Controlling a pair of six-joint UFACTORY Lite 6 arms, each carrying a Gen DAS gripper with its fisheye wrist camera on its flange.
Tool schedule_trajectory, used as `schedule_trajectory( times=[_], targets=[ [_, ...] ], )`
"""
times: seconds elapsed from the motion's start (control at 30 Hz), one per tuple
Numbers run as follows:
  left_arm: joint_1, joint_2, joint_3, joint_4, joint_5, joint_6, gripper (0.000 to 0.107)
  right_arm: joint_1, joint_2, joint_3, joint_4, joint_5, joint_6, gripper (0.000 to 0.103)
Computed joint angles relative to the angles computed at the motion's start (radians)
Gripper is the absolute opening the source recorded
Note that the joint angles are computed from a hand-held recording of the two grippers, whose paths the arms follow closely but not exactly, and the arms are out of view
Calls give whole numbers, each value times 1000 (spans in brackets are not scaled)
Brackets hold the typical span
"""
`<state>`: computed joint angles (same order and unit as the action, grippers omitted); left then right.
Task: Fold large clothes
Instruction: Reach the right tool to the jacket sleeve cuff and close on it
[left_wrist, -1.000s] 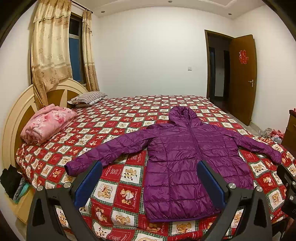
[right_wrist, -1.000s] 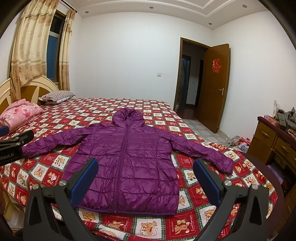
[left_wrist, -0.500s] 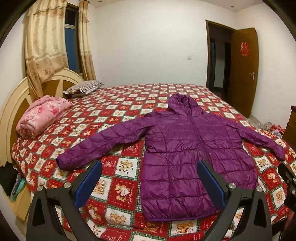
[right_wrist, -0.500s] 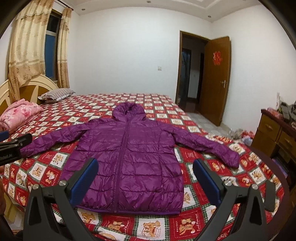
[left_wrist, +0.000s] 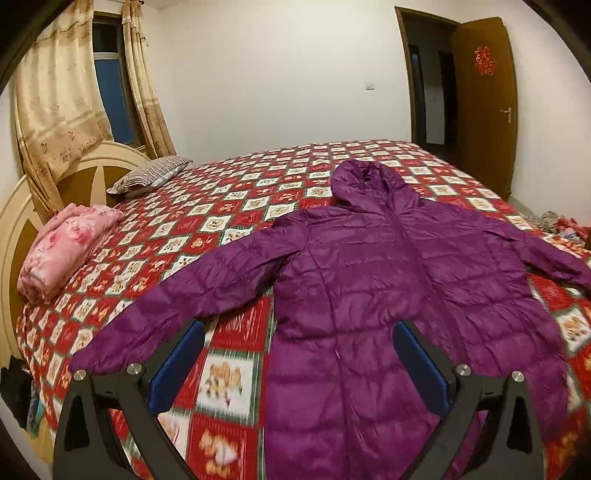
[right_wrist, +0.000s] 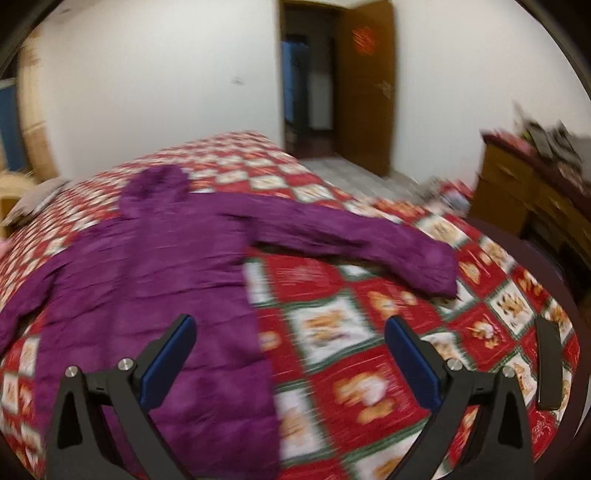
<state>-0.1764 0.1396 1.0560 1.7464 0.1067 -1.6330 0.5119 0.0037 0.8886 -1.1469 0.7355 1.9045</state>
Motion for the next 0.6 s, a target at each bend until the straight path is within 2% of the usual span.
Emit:
schedule_trajectory(
  times=[0.2,0.3,0.43,0.6],
  targets=[
    [-10,294,256,-19,59,24,102,-419,-34,-78,38,-224,-116,95],
    [-9,426,396,-182,76,193,102,-568,31,-48,38,-282,-154,93],
    [-9,580,587,-505,115,532,102,-701,156,27,67,-357,-209,89],
    [-3,721,792,-841,172,901,102,-784,284,123,271,-419,-419,75]
  ],
)
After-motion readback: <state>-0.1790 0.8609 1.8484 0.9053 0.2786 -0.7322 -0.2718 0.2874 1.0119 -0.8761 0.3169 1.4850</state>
